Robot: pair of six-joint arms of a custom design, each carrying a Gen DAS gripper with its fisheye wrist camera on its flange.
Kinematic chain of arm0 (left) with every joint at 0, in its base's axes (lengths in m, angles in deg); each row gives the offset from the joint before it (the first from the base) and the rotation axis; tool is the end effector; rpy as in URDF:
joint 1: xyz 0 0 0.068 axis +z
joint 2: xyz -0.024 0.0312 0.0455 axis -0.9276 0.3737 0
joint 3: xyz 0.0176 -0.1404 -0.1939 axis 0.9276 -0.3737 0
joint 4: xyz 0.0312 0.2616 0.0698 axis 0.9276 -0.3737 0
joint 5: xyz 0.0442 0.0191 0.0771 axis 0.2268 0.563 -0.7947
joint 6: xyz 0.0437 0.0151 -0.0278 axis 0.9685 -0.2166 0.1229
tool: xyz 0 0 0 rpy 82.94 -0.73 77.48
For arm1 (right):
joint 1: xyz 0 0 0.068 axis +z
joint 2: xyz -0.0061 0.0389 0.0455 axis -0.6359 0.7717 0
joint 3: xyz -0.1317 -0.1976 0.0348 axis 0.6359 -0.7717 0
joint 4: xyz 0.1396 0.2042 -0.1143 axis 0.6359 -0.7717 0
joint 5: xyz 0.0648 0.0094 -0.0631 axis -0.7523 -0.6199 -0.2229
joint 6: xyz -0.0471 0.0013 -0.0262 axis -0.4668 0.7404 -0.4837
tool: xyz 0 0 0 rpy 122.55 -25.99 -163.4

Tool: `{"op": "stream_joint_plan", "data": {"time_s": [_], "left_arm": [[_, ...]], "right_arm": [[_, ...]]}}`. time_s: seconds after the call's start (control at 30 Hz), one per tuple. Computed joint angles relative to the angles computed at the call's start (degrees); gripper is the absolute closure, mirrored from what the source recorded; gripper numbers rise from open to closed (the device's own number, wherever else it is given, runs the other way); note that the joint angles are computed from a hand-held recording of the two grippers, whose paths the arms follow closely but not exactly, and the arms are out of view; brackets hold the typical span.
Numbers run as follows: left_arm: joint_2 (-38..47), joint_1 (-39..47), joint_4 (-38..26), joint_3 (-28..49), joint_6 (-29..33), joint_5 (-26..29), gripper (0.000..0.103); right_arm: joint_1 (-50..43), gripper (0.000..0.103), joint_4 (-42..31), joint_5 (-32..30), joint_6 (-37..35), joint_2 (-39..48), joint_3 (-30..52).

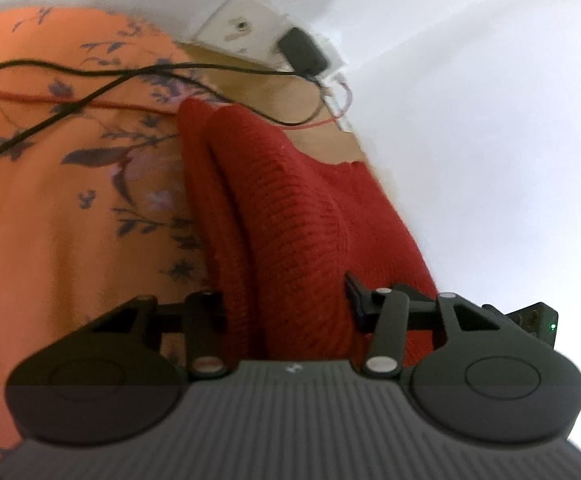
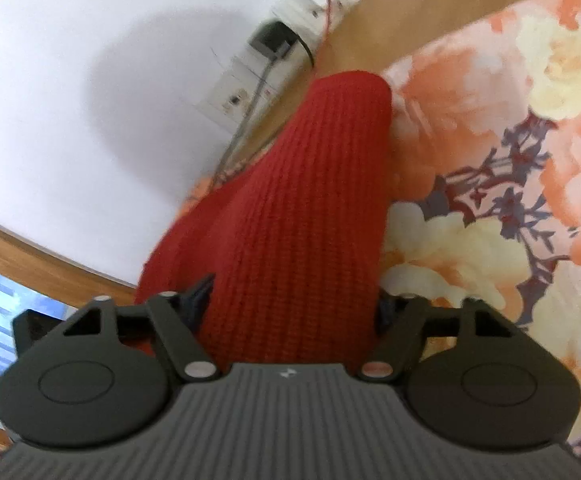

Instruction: Fold small clothes

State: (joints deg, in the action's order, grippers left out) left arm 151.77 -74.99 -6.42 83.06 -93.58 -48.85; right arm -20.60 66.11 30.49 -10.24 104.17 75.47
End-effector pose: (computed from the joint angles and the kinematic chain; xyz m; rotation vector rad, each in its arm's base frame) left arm 0.2735 -0.0508 0.0669 -0.3637 2.2945 -1.0031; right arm 0.3194 0.1280 0.0440 0.0302 2.3852 1.0616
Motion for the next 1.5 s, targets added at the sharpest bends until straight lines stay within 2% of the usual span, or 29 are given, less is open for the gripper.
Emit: {"op": "stream_joint_plan", "data": {"time_s": [0.1,0.17,0.3,0.43,0.53,0.7,0.8,0.9,0.97,1.03,1.1,1.2,1.37,1.5], "left_arm": [[-6.07,-3.66,-3.24,-1.69,-0.51,-2.35,0.054],[-8.46,-7.05,-3.20,-2.60,-2.47,-4.54,0.054],[-12.77,-16.66,-2.60,-4.14,-6.17,-12.16,0.054],[-9.85,-25.97,-1.00,-1.72,-10.06,-17.98,0.054],[-5.37,-31.69,-0.30,1.57,-11.88,-21.54,0.054],[2.48,-38.39,-3.60,8.87,-11.79,-26.33,0.054],[5.61,-42.04,-8.67,12.61,-9.38,-31.15,0.054],[7.66,-43.98,-10.95,14.36,-7.70,-34.87,0.046],[8.65,-44.80,-12.84,15.52,-6.61,-38.07,0.030],[9.24,-46.15,-14.91,16.54,-5.34,-42.19,0.021],[9.34,-47.36,-16.53,17.31,-4.62,-45.31,0.019],[9.17,-48.30,-20.20,19.22,-6.04,-47.57,0.019],[5.61,-51.52,-27.14,20.37,-10.30,-52.09,0.021],[2.65,-54.62,-31.90,20.43,-12.65,-55.57,0.021]], "right_arm": [[-0.51,0.031,0.34,0.25,-2.01,-7.54,-5.84],[-1.94,0.032,-1.25,0.07,-3.89,-13.68,-9.77],[-6.97,0.032,-6.69,-2.53,-8.71,-26.31,-17.47],[-16.08,0.032,-18.78,-7.44,-16.69,-39.71,-22.69],[-23.24,0.032,-27.64,-10.33,-23.22,-45.79,-24.14],[-34.91,0.031,-39.50,-13.40,-37.05,-48.90,-24.40],[-37.65,0.031,-38.48,-12.02,-41.21,-45.14,-24.82],[-37.56,0.029,-34.24,-8.65,-43.65,-41.30,-26.56],[-36.73,0.024,-28.76,-7.23,-42.96,-38.13,-28.06],[-37.43,0.020,-25.37,-7.66,-42.80,-34.93,-28.89],[-37.42,0.015,-20.71,-7.76,-41.97,-32.44,-30.16],[-36.38,0.010,-16.85,-6.73,-41.53,-33.15,-32.18],[-36.79,0.008,-20.43,-6.11,-41.93,-40.34,-34.19],[-41.32,0.008,-30.12,-8.88,-47.63,-53.21,-37.41]]}}
